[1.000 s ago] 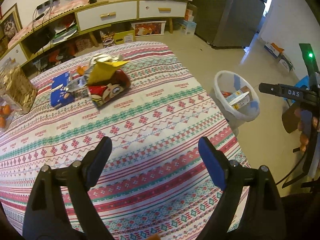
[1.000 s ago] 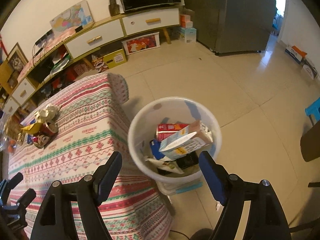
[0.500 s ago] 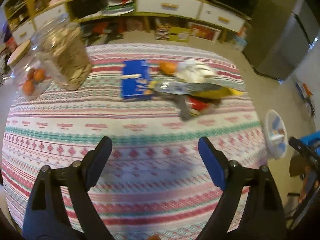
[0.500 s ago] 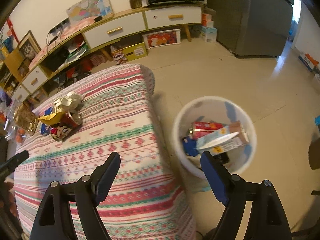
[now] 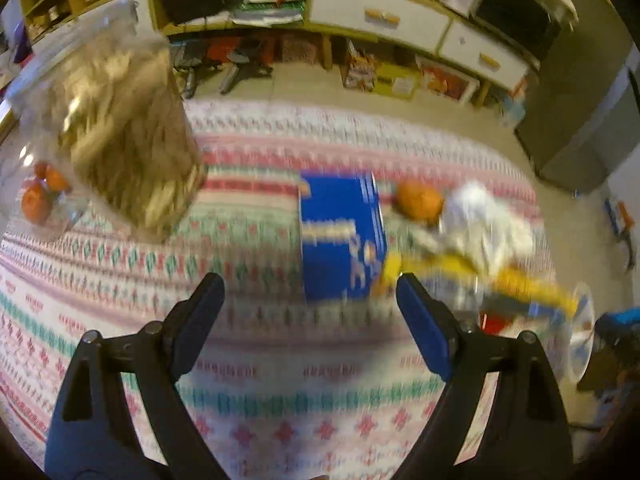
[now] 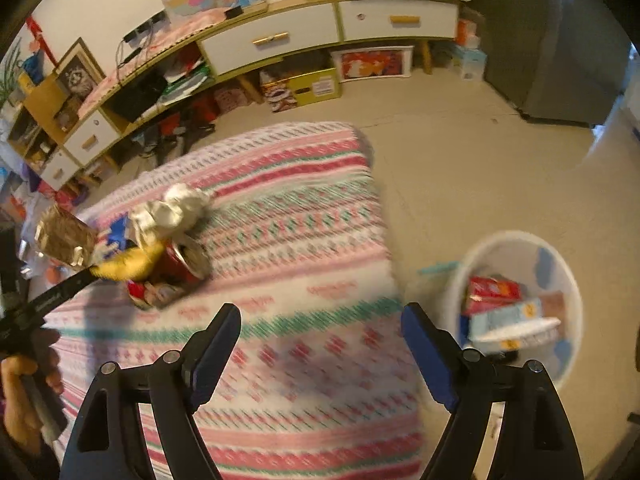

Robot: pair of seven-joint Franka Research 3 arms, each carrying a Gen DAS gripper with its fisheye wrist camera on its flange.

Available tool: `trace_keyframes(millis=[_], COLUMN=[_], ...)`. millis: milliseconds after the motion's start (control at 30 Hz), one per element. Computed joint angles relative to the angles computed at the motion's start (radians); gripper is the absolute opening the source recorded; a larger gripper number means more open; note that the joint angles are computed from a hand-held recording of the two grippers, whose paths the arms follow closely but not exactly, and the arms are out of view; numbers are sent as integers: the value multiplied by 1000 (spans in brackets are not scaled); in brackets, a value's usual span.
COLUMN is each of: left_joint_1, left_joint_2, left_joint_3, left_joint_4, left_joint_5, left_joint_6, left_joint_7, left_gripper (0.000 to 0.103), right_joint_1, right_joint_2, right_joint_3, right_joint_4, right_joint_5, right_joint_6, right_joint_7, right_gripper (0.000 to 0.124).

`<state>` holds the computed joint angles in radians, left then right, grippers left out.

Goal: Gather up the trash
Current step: 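Move both grippers back over the table toward the blue box and crumpled paper, then grasp the blue biscuit box with the left gripper while the right gripper grasps the crumpled white paper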

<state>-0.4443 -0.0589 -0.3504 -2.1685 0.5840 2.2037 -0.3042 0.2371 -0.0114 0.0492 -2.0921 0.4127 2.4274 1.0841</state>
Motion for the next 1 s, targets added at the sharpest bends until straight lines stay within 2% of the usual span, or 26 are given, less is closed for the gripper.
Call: trace_keyframes(millis=[200,267,367,433,633,867,1000], left_joint_1=[22,18,1,-3,2,2,1], left_joint_2=[60,93,127,125,139,170,162], left_joint_3=[23,26,31,38,48,53,57], left_joint_4=[37,59,89,78,80,115,102], left_joint_5=[-17,-16,-1,9,12,-27,-27], left_joint_6=[66,61,9,16,37,23,33], left_joint_7=[28,21,-28,-74,-104,-10,-7], left_gripper=[87,86,85,85,79,62,61], right_joint_1=[29,39,38,43,58,84,96], right_joint_2=[100,139,185,210,288,347,361], right_joint_3=[31,43,60,70,91,94,99], right_joint_4=[131,175,221,244,317,365,370], right_joint_5=[80,99,180,202,228,182,155], right_joint_6=[-70,-100,-135,-140,-206,-221,-212], right_joint_7=[-22,-35,-95,-129,-154,-92,-87], right_gripper=[84,84,84,84,84,84,83])
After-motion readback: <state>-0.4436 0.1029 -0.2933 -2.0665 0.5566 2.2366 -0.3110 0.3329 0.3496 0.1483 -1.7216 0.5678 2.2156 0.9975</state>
